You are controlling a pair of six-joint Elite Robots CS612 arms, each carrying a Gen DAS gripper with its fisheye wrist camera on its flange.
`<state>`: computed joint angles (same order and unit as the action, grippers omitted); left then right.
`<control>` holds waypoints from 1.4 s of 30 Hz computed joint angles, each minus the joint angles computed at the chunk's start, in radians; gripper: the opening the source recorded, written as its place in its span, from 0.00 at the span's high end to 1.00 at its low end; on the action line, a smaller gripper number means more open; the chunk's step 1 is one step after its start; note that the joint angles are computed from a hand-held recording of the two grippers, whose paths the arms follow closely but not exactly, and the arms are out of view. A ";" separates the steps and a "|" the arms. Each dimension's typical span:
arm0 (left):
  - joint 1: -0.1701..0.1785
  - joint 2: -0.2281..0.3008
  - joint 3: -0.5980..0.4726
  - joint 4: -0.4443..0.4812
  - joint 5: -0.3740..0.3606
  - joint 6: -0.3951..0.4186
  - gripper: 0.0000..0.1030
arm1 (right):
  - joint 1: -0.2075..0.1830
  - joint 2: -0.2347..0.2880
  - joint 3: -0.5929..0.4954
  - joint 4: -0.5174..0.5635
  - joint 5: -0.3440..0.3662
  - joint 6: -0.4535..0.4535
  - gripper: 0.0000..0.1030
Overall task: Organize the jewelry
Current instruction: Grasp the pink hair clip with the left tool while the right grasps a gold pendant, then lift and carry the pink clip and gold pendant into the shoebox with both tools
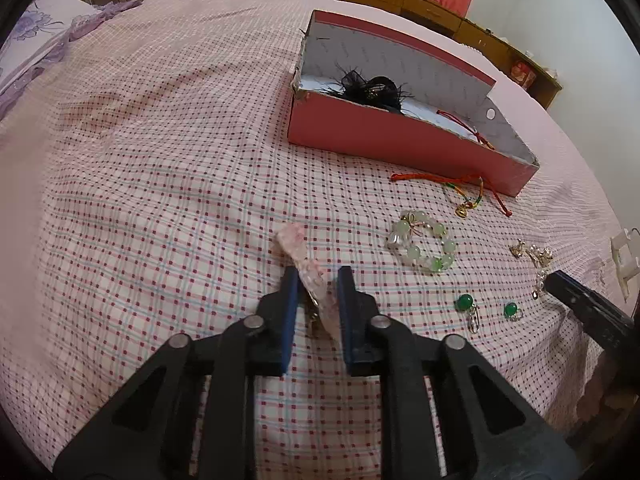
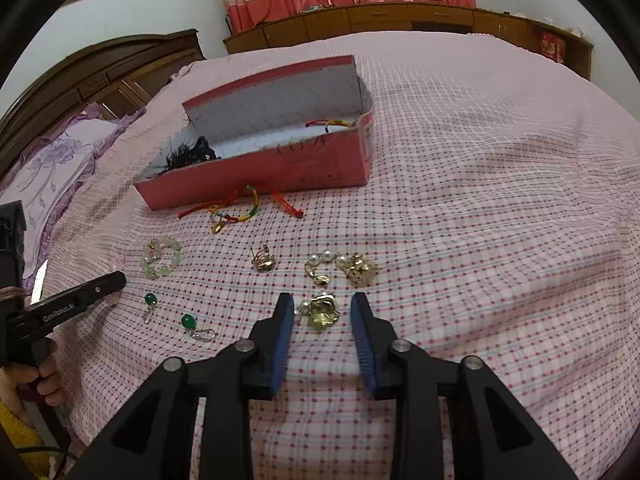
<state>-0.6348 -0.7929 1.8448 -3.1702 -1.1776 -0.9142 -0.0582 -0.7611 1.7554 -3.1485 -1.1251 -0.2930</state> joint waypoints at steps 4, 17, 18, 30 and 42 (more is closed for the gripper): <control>-0.008 -0.002 0.012 -0.017 0.014 0.014 0.97 | 0.007 0.010 -0.009 0.002 -0.013 0.007 0.63; -0.021 -0.018 0.039 -0.084 0.017 0.014 0.97 | 0.002 0.023 -0.007 -0.019 0.014 0.019 0.87; -0.023 -0.021 0.043 -0.091 0.020 0.015 0.97 | -0.001 0.020 -0.003 -0.022 0.021 0.019 0.87; -0.035 -0.048 0.045 -0.154 0.060 0.066 0.97 | -0.026 -0.021 0.044 -0.106 0.115 0.038 0.87; -0.009 -0.036 -0.020 -0.184 0.094 0.161 0.97 | -0.016 -0.031 -0.001 -0.150 0.176 0.061 0.87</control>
<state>-0.6437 -0.8289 1.8252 -3.3544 -1.0835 -0.7534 -0.0740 -0.7924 1.7548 -3.2982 -0.9492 -0.2320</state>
